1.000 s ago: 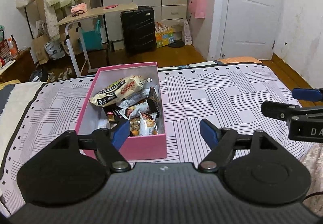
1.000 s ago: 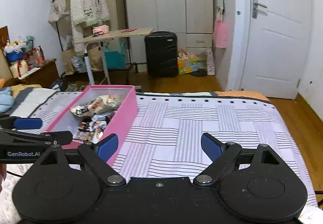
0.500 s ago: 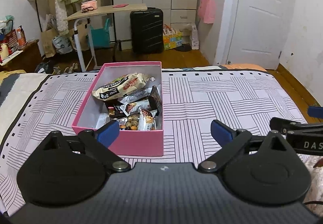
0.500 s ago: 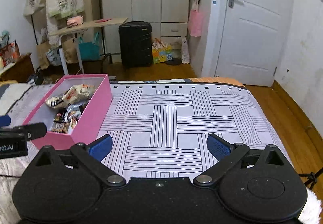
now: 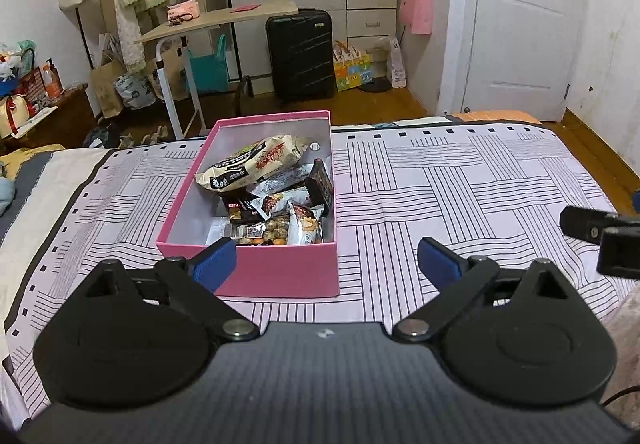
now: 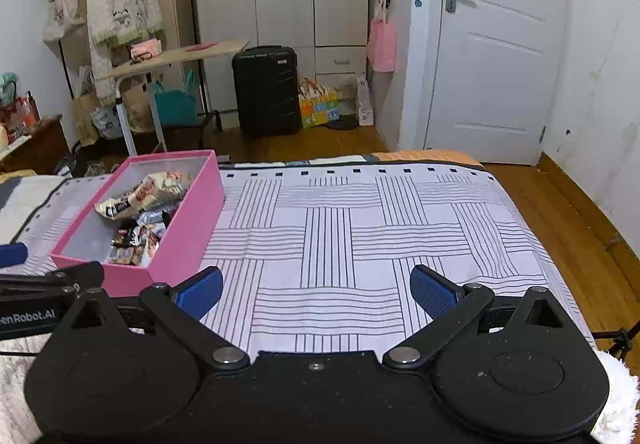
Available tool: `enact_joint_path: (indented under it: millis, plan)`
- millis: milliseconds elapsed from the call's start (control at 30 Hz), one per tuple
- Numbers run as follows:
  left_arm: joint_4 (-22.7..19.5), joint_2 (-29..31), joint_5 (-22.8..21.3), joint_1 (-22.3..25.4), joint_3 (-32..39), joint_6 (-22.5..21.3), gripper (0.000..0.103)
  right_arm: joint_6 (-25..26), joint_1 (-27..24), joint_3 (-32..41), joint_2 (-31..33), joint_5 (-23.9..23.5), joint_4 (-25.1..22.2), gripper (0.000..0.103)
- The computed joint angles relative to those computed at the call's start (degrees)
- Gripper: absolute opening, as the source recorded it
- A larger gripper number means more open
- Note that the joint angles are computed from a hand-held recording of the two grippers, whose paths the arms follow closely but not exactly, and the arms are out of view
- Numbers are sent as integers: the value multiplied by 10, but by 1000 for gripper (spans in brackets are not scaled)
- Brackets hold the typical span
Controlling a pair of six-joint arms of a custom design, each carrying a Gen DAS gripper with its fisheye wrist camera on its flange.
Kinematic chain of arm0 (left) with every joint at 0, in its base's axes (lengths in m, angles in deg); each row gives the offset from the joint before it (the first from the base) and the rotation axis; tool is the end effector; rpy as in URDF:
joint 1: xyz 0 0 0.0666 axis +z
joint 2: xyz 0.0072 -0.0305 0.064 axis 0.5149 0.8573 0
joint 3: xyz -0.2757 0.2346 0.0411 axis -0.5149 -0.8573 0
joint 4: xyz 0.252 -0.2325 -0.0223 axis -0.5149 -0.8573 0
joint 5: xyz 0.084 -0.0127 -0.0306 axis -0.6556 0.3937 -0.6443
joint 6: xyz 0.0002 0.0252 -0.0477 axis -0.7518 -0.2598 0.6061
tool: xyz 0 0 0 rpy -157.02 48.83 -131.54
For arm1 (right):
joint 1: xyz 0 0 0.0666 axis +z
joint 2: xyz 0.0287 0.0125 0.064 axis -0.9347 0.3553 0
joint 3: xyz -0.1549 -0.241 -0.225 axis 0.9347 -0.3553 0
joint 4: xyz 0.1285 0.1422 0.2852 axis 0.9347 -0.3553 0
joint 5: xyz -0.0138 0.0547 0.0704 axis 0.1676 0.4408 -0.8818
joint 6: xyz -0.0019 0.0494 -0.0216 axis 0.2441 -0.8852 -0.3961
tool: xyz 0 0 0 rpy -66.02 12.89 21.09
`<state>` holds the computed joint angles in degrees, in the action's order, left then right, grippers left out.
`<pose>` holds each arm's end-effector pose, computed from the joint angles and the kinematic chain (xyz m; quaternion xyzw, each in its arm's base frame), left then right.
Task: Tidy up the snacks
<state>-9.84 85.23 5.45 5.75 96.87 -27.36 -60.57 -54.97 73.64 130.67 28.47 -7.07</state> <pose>0.4022 -0.1692 0.4582 -0.1157 0.8954 0.0792 0.4227 0.4442 0.1149 0.4307 -0.1211 0.8821 0.0932 0.4456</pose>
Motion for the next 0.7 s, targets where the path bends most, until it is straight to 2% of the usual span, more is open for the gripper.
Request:
enact_joint_path:
  millis: [333,500,700]
  plan:
    - [20,-10,-30,-19,-12,2,98,3,3,-1,-1,14,-15,101]
    - [16,-6,-39,-21,-11,-1,98,3,4,1,0,21,-20,101]
    - [3,-4,-27,-15,-9,13,98,3,4,2,1,26,-21,101]
